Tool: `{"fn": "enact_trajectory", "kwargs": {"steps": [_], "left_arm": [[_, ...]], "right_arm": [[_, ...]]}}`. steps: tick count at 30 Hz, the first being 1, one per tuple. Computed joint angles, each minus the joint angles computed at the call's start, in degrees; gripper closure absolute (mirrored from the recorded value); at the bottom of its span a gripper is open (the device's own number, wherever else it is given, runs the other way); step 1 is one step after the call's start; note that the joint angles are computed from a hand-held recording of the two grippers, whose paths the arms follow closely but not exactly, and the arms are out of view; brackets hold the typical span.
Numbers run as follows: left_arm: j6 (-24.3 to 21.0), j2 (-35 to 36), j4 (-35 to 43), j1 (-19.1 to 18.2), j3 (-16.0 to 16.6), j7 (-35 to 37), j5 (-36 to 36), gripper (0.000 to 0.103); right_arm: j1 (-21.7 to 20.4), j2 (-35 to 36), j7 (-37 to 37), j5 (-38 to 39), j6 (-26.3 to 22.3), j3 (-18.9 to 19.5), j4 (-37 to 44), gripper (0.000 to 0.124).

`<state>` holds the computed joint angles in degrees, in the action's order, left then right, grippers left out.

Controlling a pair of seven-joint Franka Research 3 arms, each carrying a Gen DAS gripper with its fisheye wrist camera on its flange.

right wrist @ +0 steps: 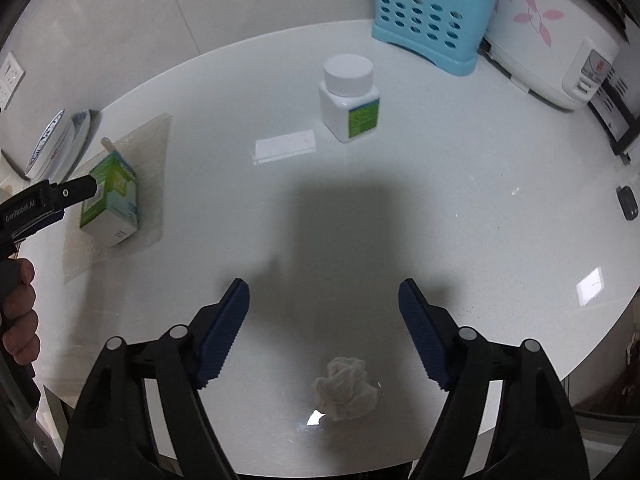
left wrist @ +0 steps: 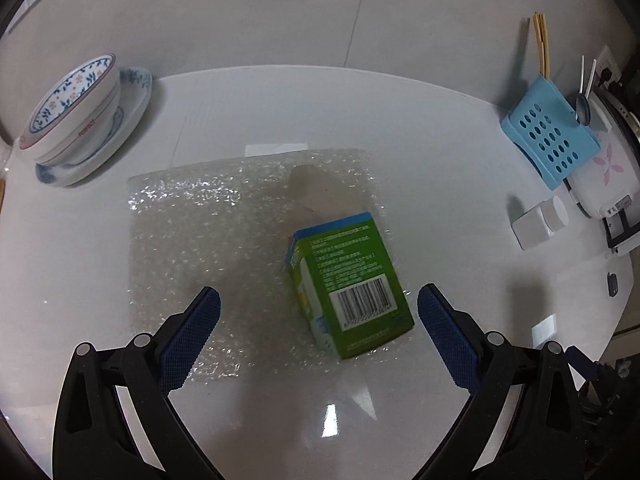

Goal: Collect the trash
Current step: 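Grasp the crumpled tissue with the right tool while the left tool grasps the green box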

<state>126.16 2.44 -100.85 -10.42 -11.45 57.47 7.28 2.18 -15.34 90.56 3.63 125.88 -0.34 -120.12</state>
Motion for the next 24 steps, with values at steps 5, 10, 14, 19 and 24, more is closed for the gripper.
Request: {"fn": "enact_trajectory", "kwargs": {"steps": [5,10,14,19,24], "left_arm": [[-2.7,4.1,4.4,-0.5,-0.3,-0.1,0.4,0.007],[-6.3,6.9,7.7,-1.0,-0.4,-0.1,0.6,0.014],[-8.2,8.4,9.4,-1.3,-0.4,-0.2,0.8,0.028],[-9.2,9.2,10.3,-1.8,-0.5,-0.4,1.7,0.045],[-8.7,8.7,9.8,-1.9,-0.5,-0.2,1.9,0.054]], "right_arm": [[-0.6,-0.7,1.4,0.0,-3.1,-0.4,-0.2,0.057],[-0.9,-2.1,2.9,0.5,-6.6,-0.4,-1.6,0.061],[-1.1,-2.8,4.9,-0.1,-7.5,0.1,-2.9,0.073],[-1.3,-3.2,7.1,0.0,-8.9,0.1,-3.5,0.096],[-1.2,-3.7,7.6,-0.4,-8.7,0.2,-4.3,0.106]]}}
